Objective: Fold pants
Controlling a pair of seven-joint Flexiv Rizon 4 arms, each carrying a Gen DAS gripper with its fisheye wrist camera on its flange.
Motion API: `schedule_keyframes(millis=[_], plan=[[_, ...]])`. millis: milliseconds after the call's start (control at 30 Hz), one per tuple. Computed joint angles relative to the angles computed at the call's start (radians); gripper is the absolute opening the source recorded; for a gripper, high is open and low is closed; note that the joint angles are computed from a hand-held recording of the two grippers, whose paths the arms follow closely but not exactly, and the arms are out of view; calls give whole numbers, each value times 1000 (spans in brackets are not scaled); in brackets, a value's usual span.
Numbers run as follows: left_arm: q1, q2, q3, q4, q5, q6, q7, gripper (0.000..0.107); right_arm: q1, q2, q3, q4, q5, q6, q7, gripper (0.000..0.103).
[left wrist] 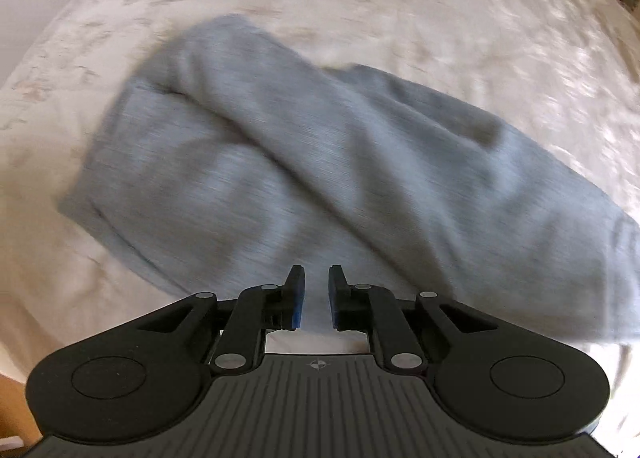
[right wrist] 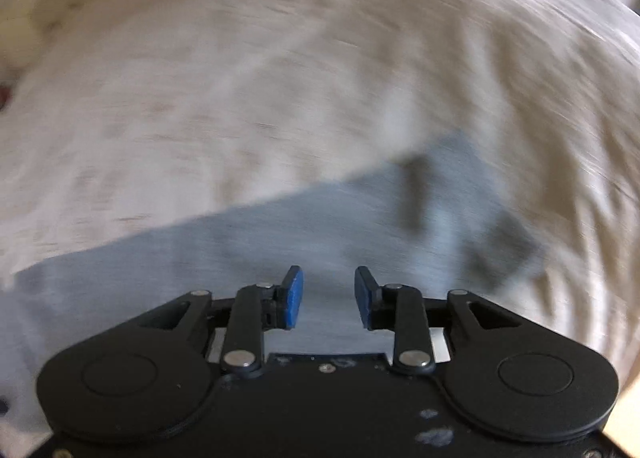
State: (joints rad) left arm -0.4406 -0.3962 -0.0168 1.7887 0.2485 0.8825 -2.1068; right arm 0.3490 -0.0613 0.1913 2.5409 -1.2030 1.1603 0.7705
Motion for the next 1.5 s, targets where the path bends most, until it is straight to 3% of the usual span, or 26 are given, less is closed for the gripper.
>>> schedule_keyframes(millis=[167,233,367,500,600,733,967,1067,1100,1133,1167,1267,1367,1500], plan=[[91,-46,26,-23,-14,41,109,13,9,-142,-47,-211,-324,153,128,44],[130,-75,33,-48,-36,48,165,13,53,-215,-28,-318,-279,150,59,46],[198,-149,43,-102,-95,73,268,13,127,-368,-63,-543,-339,233,47,61],[238,-222,51,-168,-137,76,361,13,212,-542,-76,-776,-183,261,-143,62],[266,-259,47,-198,-179,79,415,15,235,-678,-22,-950,17,224,-365,63],[295,-276,26,-191,-247,92,488,17,219,-867,110,-1206,254,133,-687,66],[332,-271,-2,-130,-336,168,572,17,221,-1136,307,-1613,455,-64,-1113,71],[348,-271,-14,-124,-380,165,604,17,235,-1218,370,-1748,534,-137,-1232,69],[348,-271,-14,-123,-385,165,615,17,232,-1235,395,-1768,555,-133,-1260,62],[348,-270,-13,-123,-390,163,623,17,226,-1231,404,-1755,587,-112,-1276,33],[347,-265,-11,-120,-395,162,627,17,225,-1230,410,-1752,607,-94,-1286,12],[349,-236,1,-87,-416,177,614,17,240,-1156,340,-1666,599,-18,-1302,12],[315,-200,75,-66,-359,193,541,17,270,-1047,277,-1536,575,86,-1337,12],[335,-135,115,1,-330,225,477,17,341,-994,262,-1480,568,54,-1436,12]])
